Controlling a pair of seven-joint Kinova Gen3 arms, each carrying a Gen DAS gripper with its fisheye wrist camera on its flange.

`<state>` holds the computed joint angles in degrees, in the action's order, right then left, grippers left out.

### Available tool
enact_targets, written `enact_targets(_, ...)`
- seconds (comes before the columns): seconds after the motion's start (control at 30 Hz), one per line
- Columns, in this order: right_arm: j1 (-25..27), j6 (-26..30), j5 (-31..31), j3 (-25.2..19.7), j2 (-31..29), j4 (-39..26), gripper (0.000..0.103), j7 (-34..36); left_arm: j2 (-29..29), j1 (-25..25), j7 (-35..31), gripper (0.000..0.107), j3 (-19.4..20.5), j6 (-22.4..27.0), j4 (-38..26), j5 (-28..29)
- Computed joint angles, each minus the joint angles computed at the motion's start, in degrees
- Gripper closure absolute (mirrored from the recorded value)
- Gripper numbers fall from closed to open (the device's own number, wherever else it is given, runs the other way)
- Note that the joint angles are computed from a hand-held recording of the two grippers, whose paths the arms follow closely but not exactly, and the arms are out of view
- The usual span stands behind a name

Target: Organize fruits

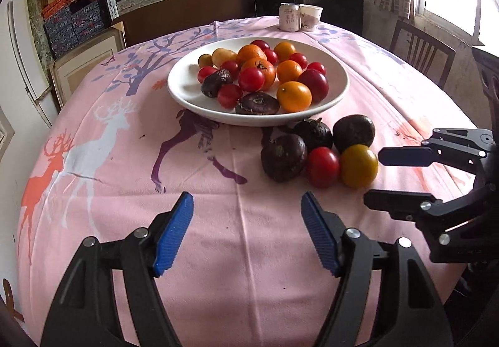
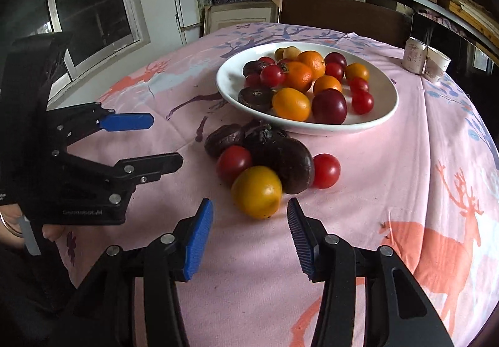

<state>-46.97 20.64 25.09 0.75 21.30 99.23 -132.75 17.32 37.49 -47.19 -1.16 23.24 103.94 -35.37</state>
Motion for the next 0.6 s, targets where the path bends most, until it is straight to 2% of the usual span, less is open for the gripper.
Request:
enact_targets(0.1,3.8,1.5,-4.3,-3.1,1.9,-3.0,0.055,2.7,-0.4,0.6,1.1,0.038,-0.3,-0.8,1.3,-0.5)
enact_targets(0.13,3.9,1.8,-5.0,-3.1,2.5,-3.7,0.058,2.9,-0.5,0.8,1.4,0.038,-0.3,-0.9,1.5,-0.6)
enact_targets(0.17,3.6,1.7,-5.1,-2.3,3.0,-4.0,0.066,2.4,-0.5,0.9,1.6,0.038,-0.3,-0.8,1.5,-0.7)
enact_targets(0.2,4.3,0.8,-6.1,-2.5,3.2,-3.8,0.066,2.5,-0.4,1.3,2.1,0.038,-0.4,-0.7,1.5,-1.1)
enact_targets(0.33,6.3,-6.6,-9.7,-2.7,0.8,1.4,0.067,3.0,-0.2,1.4,1.9,0.038,0.4,-0.9,1.3,-1.2)
enact_targets(0.43,6.3,-12.7,-12.2,-0.6,-1.5,6.6,0.067,2.5,0.5,1.4,0.5,0.038,1.3,-0.9,0.0,-0.4)
enact_targets(0.5,6.0,-14.3,-14.0,1.5,-2.6,8.7,0.067,2.7,1.3,0.8,-1.1,0.038,2.2,-1.1,-1.2,1.3)
enact_targets(0.6,9.6,-16.2,-17.8,0.7,-4.1,11.5,0.067,3.6,2.9,-0.6,-5.2,0.038,4.2,-0.6,-3.7,5.9)
